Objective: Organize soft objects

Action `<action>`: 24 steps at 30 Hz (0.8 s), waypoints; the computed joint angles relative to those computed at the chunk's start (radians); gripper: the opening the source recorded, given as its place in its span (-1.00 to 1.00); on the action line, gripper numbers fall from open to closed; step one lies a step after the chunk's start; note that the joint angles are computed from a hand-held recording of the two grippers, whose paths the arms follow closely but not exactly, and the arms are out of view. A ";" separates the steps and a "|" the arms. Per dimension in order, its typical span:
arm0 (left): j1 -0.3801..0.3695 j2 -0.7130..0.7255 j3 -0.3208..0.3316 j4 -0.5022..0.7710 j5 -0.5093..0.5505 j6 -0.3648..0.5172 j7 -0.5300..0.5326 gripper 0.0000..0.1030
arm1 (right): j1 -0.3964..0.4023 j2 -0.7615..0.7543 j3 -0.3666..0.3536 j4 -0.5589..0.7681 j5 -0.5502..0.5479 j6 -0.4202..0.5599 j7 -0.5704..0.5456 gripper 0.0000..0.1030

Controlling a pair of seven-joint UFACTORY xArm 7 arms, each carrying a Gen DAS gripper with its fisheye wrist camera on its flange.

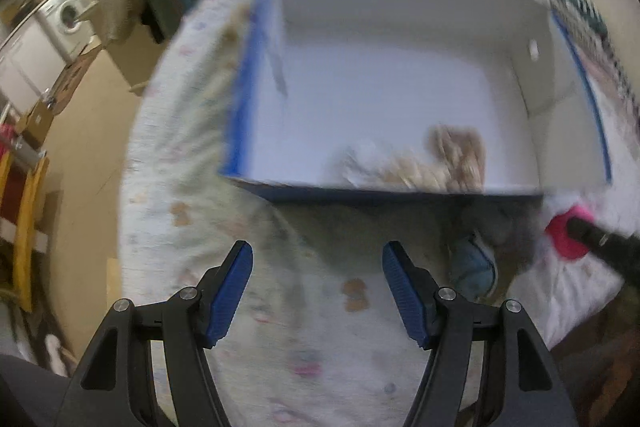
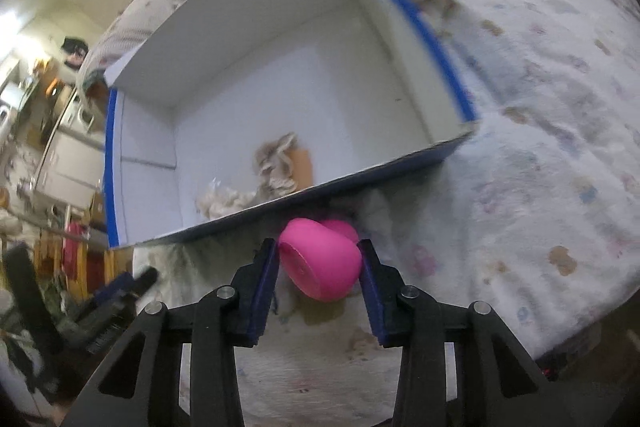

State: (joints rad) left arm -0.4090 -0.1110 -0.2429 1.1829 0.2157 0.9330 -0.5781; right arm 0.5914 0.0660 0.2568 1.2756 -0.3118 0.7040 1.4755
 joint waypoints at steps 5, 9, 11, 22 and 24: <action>-0.049 0.114 -0.014 0.078 -0.120 0.022 0.076 0.25 | -0.019 -0.051 -0.001 -0.058 0.023 -0.001 0.005 -0.19; -0.072 0.171 -0.010 0.113 -0.257 -0.035 0.144 0.25 | -0.030 -0.058 0.008 -0.066 0.019 -0.009 0.017 -0.19; -0.079 0.204 -0.010 0.134 -0.292 -0.042 0.175 0.25 | -0.033 -0.055 0.010 -0.065 0.020 -0.015 0.024 -0.19; -0.064 0.214 0.006 0.117 -0.425 -0.040 0.262 -0.60 | -0.042 -0.057 0.016 -0.075 0.045 -0.026 0.000 -0.65; -0.069 0.193 0.010 0.111 -0.378 -0.039 0.237 -0.61 | -0.041 -0.049 0.015 -0.066 0.052 -0.001 -0.008 -0.68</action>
